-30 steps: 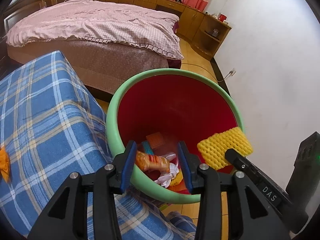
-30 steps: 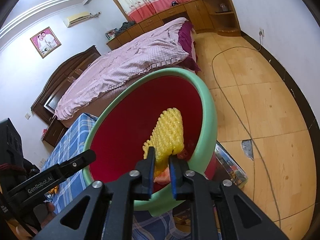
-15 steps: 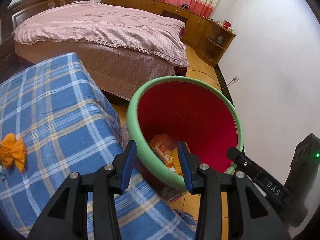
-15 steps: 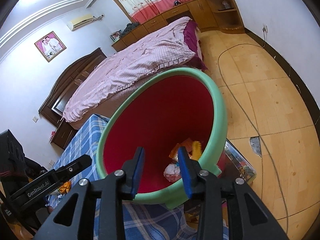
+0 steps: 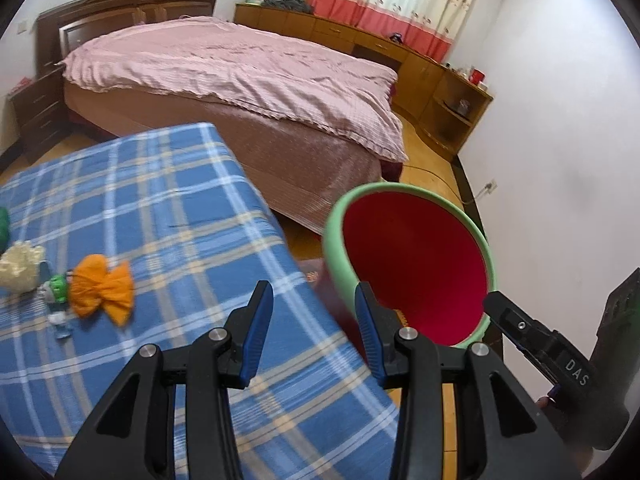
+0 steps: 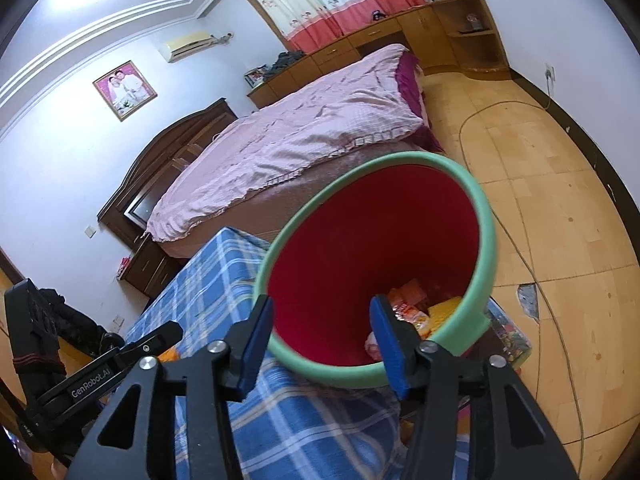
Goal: Collect trash
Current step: 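Move both open tools back over the table toward the orange bow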
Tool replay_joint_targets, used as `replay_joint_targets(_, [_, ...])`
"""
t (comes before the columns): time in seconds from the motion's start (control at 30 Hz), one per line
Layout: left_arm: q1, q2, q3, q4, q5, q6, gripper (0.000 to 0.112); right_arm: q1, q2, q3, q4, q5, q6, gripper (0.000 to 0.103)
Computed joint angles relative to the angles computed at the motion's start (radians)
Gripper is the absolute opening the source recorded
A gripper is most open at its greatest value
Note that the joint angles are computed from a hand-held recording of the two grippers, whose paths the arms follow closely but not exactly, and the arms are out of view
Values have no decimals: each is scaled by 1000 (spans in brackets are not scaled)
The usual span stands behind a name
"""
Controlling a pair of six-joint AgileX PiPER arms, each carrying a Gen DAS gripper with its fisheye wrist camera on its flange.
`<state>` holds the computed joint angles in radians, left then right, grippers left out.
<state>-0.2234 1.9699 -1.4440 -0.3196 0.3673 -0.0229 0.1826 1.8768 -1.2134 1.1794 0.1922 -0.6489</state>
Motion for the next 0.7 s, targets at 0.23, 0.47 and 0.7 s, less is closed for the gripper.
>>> replay_joint_targets(0.23, [63,-100,117,3,-47,13,43,68,-19,-31,-274,-3,277,60])
replay_joint_targets(0.47, [139,-176,174,146,-47,-93,43,142,-16,-92,-581,30,566,62])
replay_joint_targets(0.7, [248,-226,210,184,-40,-89,43,217,30,-202,-777,93,743,63])
